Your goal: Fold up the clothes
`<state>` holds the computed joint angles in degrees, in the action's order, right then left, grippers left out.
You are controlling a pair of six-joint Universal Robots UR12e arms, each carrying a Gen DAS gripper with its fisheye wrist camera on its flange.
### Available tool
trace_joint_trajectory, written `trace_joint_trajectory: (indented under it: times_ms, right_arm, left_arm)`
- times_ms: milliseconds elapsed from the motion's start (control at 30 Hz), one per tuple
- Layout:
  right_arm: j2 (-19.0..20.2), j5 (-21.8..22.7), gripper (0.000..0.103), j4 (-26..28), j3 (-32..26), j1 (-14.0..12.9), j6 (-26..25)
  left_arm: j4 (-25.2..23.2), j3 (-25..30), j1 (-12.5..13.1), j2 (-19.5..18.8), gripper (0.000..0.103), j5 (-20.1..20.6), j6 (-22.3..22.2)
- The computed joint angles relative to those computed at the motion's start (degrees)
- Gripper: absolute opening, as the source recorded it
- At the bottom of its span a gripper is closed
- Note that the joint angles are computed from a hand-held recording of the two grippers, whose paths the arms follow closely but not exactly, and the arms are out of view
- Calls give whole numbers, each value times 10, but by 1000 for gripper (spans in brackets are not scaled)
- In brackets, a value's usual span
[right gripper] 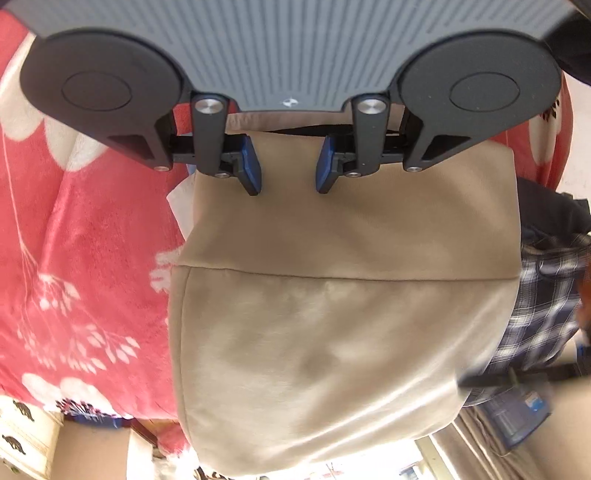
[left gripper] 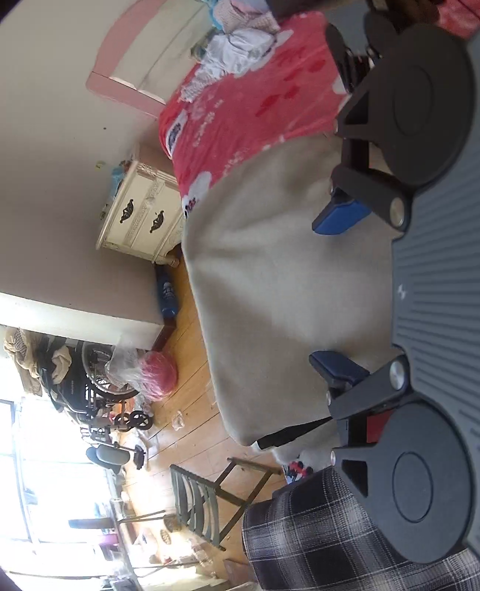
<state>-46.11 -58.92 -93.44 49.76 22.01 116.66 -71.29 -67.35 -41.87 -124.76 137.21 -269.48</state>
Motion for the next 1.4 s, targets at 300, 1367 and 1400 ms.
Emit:
trace_joint_trajectory:
  times_ms: [300, 1367, 1400]
  right_arm:
    - [-12, -5, 33, 29, -15, -7, 19]
    - [-137, -1, 80, -198, 173, -56, 107]
    - [-139, -3, 80, -200, 177, -55, 106]
  left_arm:
    - [-43, 45, -22, -8, 73, 28, -87]
    - [-416, 499, -44, -236, 102, -11, -308]
    - [-441, 521, -44, -246, 103, -15, -318]
